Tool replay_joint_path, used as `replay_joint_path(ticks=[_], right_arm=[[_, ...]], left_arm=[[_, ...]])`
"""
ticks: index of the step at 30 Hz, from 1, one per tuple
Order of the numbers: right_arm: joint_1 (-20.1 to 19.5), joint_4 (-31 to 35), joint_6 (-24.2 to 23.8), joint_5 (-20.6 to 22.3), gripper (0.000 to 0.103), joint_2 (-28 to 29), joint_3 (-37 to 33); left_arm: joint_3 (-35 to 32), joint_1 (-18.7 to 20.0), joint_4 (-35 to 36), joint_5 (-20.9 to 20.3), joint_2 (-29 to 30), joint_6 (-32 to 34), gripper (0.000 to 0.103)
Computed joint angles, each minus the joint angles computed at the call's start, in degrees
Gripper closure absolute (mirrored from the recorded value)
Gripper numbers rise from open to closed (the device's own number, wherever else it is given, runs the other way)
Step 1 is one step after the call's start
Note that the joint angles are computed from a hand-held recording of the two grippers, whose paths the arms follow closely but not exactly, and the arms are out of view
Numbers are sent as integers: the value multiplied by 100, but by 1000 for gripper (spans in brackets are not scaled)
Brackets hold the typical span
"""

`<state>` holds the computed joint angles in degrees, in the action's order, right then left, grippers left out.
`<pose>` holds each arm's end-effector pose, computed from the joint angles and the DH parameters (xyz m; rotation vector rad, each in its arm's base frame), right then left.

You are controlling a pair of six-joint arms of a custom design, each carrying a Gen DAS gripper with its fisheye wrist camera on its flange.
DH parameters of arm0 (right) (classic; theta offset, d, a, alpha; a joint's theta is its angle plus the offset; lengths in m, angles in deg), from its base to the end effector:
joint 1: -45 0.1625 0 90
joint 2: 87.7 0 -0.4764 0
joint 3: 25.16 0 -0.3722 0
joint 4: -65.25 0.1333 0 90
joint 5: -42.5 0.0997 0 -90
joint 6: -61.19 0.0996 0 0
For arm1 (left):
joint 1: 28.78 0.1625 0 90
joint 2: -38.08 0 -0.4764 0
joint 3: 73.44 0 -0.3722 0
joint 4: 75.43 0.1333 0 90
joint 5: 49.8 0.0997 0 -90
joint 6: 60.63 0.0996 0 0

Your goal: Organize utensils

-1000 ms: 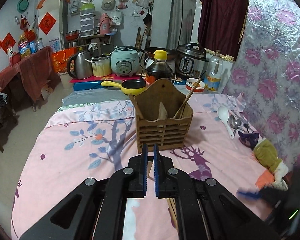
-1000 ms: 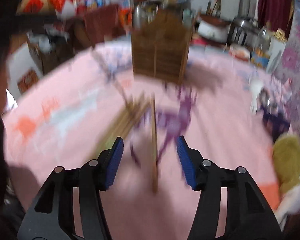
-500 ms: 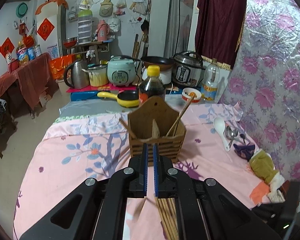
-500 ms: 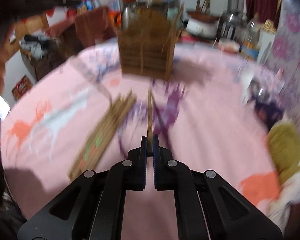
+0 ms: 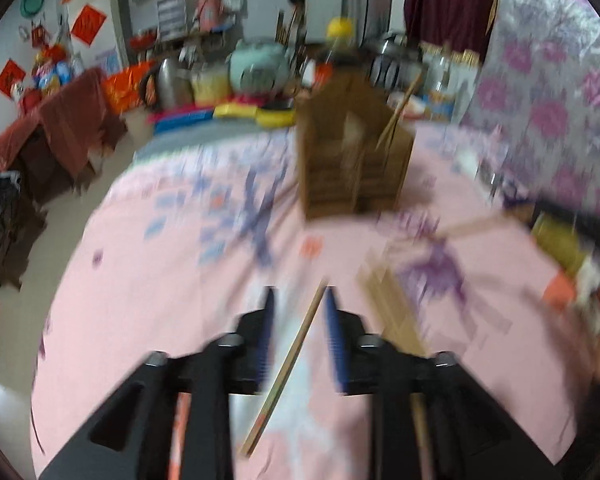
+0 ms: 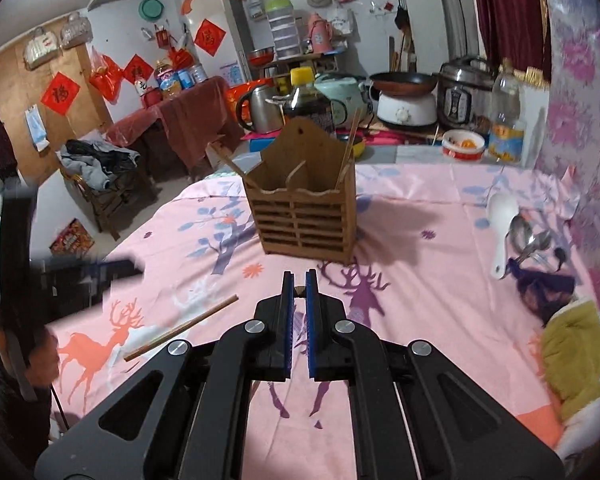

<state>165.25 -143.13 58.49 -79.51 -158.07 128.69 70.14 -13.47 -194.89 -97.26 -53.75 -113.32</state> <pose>0.2370 -0.2466 0.2292 0.5089 -2.5416 0.9645 -0.2167 -0.2674 0.2406 0.6397 2.3247 -0.6290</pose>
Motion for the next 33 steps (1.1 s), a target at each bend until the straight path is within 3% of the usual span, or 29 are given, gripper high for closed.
replay_joint_path(ticks=[4,9,11,12,15,18,23,29,33], right_arm=[[-169,-155,-50,173,96,28,91],[-206,-211,0,219,96,55,140],[-204,-232,11,221,96,59,151],[-211,-241,9,231,96,61,156],[-205,-271,27,230,96,70,176],[-210,-291,60,234,96,59,181],[-91,-149,123,80,96,-24,57],[247,380,79,-222,96,-248,-456],[421,405,-54,-262,96,-247,-835]], left_arm=[[507,-212,687,-482,-634,-376,59],[980,-250,750,-822,-1060,-456,60],[1081,-275,738,-823,-1130,-454,67],[1067,-275,778,-867,-1210,-449,88],[1101,-285,680,-958,-1340,-399,96],[949,-371,634,-874,-1210,-446,97],[312,-463,386,-222,-814,-68,97],[-455,-138,-826,359,199,1036,97],[-943,172,-1661,403,867,1741,97]])
